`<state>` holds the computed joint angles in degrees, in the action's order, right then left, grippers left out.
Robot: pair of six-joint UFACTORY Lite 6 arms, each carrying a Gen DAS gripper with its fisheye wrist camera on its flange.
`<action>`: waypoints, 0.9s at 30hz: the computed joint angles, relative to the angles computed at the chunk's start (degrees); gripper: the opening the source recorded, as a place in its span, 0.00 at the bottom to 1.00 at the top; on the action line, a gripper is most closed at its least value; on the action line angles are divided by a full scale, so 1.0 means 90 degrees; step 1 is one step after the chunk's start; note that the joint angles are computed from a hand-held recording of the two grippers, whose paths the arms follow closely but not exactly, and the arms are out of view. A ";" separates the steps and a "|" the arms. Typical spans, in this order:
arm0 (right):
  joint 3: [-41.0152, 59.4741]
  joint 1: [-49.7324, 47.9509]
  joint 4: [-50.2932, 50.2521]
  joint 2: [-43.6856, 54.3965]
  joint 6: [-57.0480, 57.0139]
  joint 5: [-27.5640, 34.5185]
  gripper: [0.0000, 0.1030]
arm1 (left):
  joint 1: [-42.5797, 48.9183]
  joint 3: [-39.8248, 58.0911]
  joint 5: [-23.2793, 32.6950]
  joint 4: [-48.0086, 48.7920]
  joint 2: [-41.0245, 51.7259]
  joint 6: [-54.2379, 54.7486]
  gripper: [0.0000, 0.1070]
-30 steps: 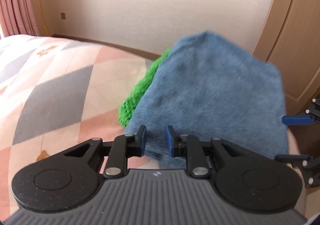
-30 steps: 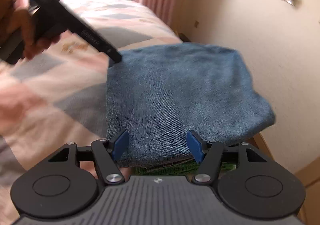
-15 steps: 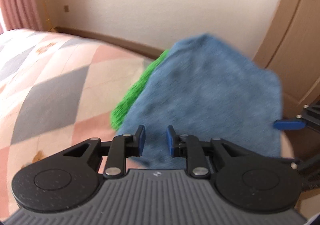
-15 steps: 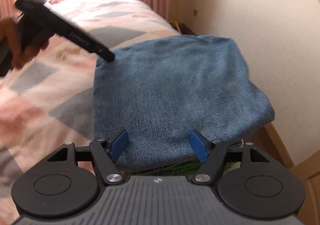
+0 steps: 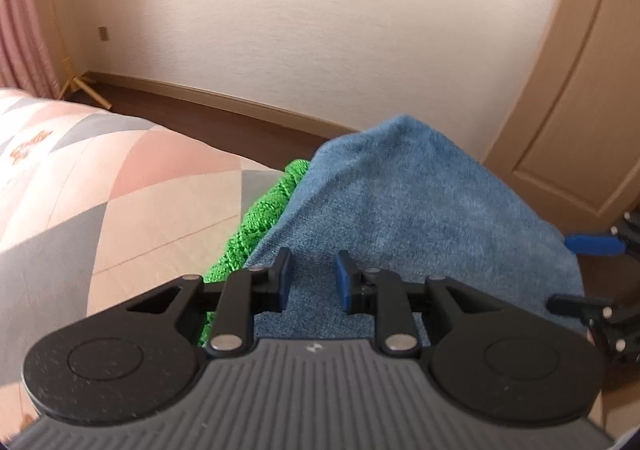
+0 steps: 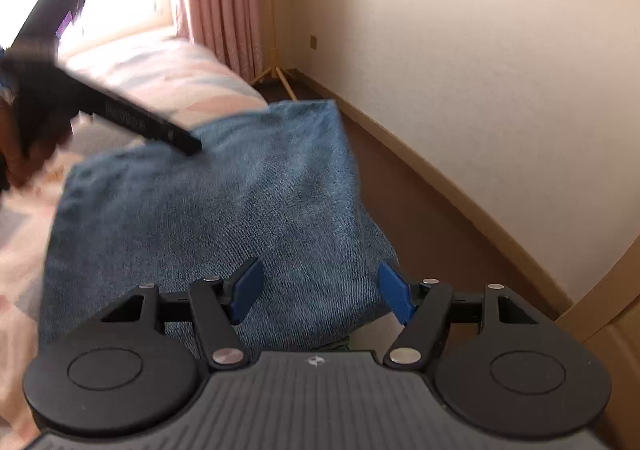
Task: Fold clothes
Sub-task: 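Lower the jeans onto the green towel and open both grippers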
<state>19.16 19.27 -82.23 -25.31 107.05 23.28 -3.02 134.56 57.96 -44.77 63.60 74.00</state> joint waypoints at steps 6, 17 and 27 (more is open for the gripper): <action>0.0254 0.1561 0.1630 -0.0744 -0.1069 0.1353 0.65 | 0.0883 -0.2108 -0.0051 -0.0627 -0.1545 0.1296 0.19; 0.0775 0.3520 0.0521 0.1613 0.0893 0.1277 0.68 | 0.1389 -0.3506 -0.0908 -0.0240 -0.1961 0.1682 0.23; 0.1740 0.3209 0.2634 0.1139 -0.1235 0.1659 0.72 | 0.1050 -0.4618 -0.0747 0.1367 -0.4263 -0.0667 0.33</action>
<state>34.82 48.15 -58.53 -15.06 95.93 38.21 6.43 93.00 51.23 -32.46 25.23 68.00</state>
